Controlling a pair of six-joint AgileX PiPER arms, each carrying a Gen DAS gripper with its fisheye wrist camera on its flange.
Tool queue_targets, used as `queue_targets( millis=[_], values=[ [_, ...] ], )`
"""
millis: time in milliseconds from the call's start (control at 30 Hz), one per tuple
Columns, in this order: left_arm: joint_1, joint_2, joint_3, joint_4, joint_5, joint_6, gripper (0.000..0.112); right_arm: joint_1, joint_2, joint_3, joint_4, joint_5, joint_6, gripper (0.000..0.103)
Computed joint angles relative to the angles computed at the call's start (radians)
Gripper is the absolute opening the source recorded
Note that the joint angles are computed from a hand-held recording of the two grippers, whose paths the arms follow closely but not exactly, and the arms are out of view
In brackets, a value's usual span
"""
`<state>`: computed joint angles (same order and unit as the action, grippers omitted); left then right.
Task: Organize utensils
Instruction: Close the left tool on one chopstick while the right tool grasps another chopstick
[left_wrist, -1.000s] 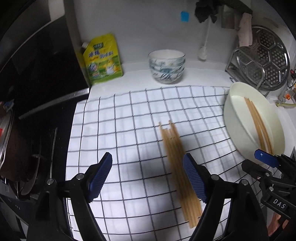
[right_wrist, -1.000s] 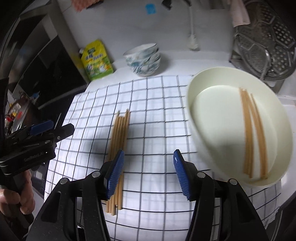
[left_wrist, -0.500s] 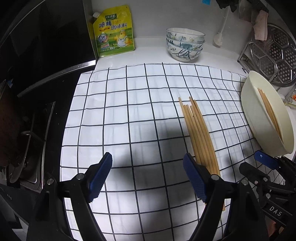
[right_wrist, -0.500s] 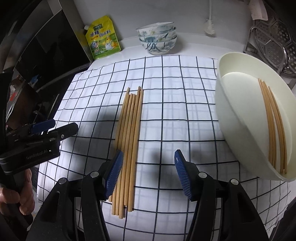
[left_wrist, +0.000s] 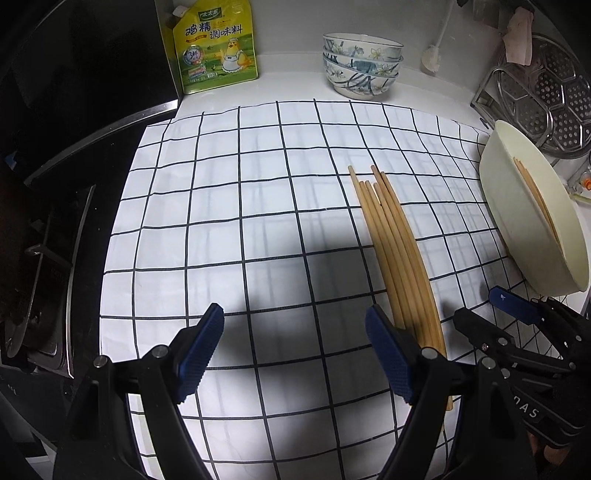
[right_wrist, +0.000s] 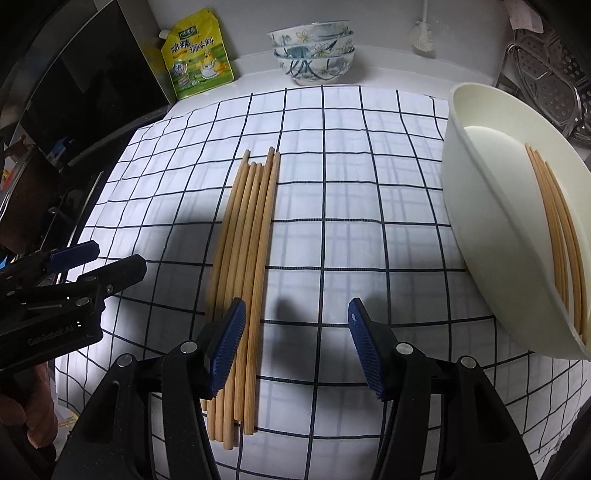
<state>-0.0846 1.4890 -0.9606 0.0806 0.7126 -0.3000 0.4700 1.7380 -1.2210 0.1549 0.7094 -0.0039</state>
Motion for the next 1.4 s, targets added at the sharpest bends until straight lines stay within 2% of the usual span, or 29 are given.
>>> queue_targets(
  millis=[700, 1067, 1200, 1400],
  values=[
    [0.009, 0.006, 0.026, -0.016, -0.006, 0.012, 0.078, 0.060, 0.041, 0.004, -0.107, -0.015, 0.068, 0.055],
    [-0.008, 0.016, 0.018, -0.014, -0.008, -0.002, 0.079, 0.031, 0.038, 0.017, -0.106, -0.019, 0.061, 0.056],
    [-0.031, 0.033, 0.015, -0.016, -0.016, -0.011, 0.079, 0.064, 0.045, 0.016, -0.202, -0.016, 0.121, 0.055],
    [-0.066, 0.052, 0.012, -0.027, -0.036, -0.019, 0.079, 0.015, 0.028, 0.040, -0.177, -0.027, 0.102, 0.055]
  ],
)
